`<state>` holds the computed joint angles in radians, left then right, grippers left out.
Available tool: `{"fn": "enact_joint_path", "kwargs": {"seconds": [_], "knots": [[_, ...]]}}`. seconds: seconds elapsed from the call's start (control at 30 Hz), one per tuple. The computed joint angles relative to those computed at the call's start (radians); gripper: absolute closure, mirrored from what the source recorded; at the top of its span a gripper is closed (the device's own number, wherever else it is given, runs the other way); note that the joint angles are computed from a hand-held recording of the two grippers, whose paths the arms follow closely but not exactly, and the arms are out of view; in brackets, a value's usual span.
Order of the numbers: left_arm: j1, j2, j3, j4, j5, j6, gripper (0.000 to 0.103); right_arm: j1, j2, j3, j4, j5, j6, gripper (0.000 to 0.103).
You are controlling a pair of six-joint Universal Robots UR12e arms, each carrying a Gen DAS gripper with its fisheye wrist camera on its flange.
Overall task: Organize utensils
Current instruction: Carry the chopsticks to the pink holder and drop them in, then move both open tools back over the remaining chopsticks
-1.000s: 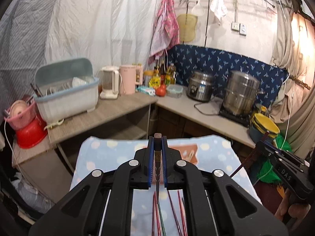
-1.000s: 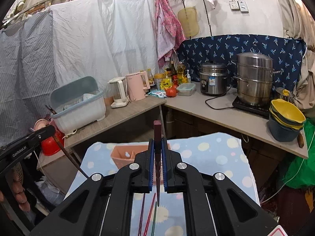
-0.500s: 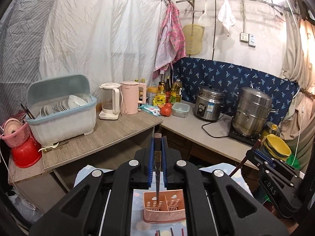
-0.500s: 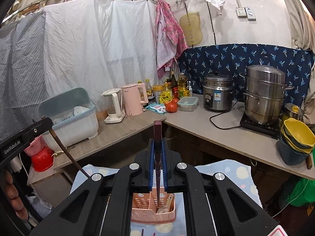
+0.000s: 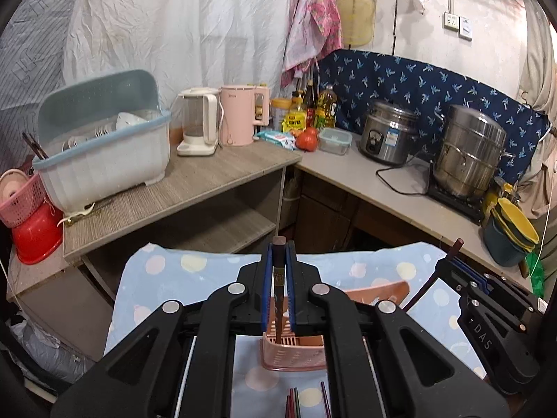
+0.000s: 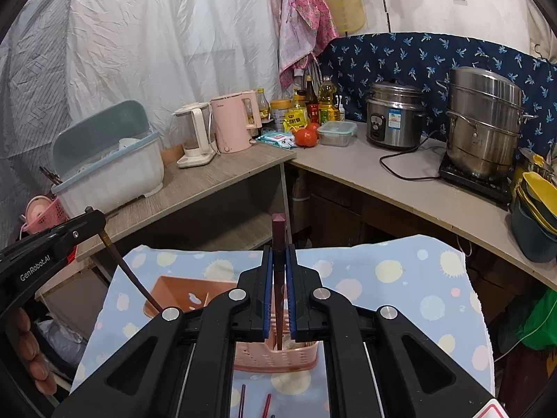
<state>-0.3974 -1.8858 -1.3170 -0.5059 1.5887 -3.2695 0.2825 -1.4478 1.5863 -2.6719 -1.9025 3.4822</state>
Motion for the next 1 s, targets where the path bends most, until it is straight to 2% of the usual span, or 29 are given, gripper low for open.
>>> {"fn": "enact_joint_path", "kwargs": {"seconds": [0.1, 0.13, 0.17, 0.2, 0.23, 0.33, 0.5, 0.73, 1.0], "knots": [[-0.001, 0.003, -0.015, 0.005, 0.011, -0.017, 0.094, 0.0, -0.006, 0.016, 0.012, -0.005, 0.01, 0.094], [-0.002, 0.005, -0.022, 0.017, 0.018, -0.024, 0.089, 0.002, -0.009, 0.023, 0.0, -0.018, 0.013, 0.091], [-0.002, 0.007, -0.025, 0.019, 0.022, -0.028, 0.084, 0.005, -0.012, 0.027, -0.004, -0.032, 0.015, 0.083], [-0.002, 0.009, -0.027, 0.018, 0.026, -0.032, 0.073, 0.008, -0.016, 0.033, -0.012, -0.045, 0.016, 0.074], [-0.003, 0.012, -0.032, 0.021, 0.035, -0.037, 0.063, 0.009, -0.021, 0.036, -0.02, -0.056, 0.017, 0.071], [-0.007, 0.026, -0.046, 0.03, 0.057, -0.046, 0.048, 0.014, -0.04, 0.051, -0.04, -0.077, 0.018, 0.062], [-0.008, 0.056, -0.079, 0.035, 0.054, -0.046, 0.045, 0.028, -0.07, 0.074, -0.064, -0.104, 0.024, 0.052], [-0.009, 0.112, -0.154, 0.048, 0.055, -0.038, 0.045, 0.056, -0.119, 0.125, -0.05, -0.106, 0.045, 0.051], [-0.01, 0.185, -0.272, 0.028, 0.052, -0.042, 0.045, 0.103, -0.175, 0.209, 0.014, -0.113, 0.089, 0.051]]}}
